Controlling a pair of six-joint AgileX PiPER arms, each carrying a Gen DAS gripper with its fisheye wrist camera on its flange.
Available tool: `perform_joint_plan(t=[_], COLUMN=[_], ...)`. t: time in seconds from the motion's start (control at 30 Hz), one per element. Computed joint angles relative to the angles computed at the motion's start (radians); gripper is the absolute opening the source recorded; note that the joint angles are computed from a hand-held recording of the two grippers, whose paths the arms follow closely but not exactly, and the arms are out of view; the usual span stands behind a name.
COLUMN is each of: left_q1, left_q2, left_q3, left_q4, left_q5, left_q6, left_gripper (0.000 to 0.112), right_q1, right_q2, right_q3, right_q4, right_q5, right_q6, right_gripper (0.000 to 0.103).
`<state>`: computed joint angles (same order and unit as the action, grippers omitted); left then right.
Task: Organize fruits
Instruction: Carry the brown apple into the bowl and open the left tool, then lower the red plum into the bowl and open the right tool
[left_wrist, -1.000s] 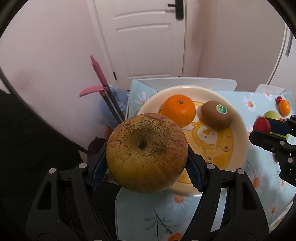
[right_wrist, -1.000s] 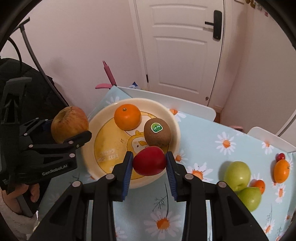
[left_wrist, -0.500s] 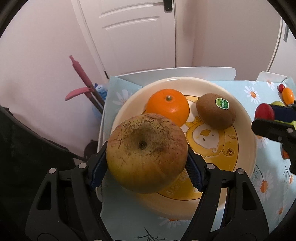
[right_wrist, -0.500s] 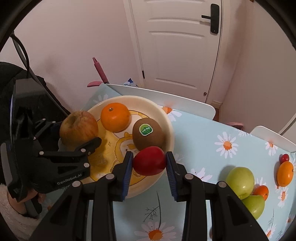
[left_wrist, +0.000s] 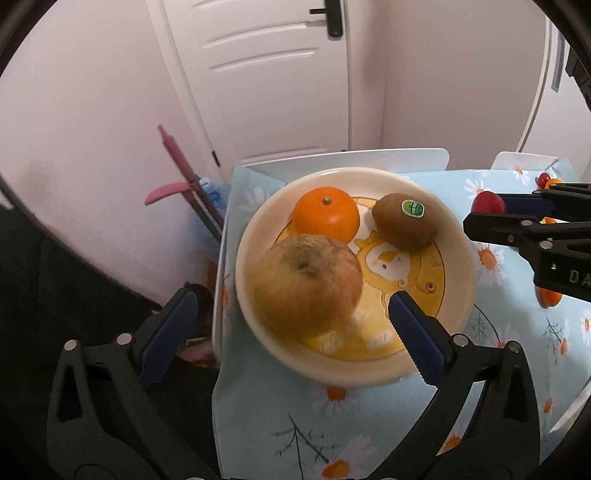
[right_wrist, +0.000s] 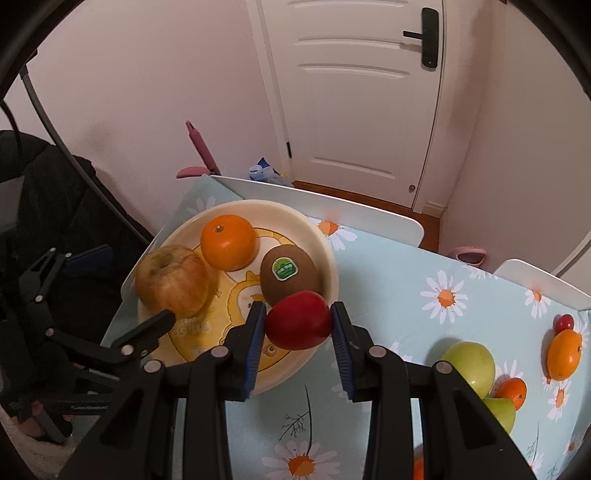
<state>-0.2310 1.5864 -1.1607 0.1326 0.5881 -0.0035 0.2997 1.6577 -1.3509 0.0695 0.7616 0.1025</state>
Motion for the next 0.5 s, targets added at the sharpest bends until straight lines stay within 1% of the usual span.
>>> perform_joint_plan(t=[0.27, 0.5], left_q1=[0.013, 0.026], left_q2=[-0.072, -0.133], left_q3=[0.075, 0.16], left_q4=[0.006, 0.016], left_q5=[0.021, 0.004], left_q6=[-0.058, -0.086], left_gripper=[0.103, 0.103], right_q1=[0.016, 0.049], right_q2=[0.047, 0.098], right_q3=[-0.017, -0.011], right_q4=[0.078, 0.118], right_q5=[0.01, -0.029], right_q6=[-0.104, -0.152], right_gripper=[0.033, 0.033])
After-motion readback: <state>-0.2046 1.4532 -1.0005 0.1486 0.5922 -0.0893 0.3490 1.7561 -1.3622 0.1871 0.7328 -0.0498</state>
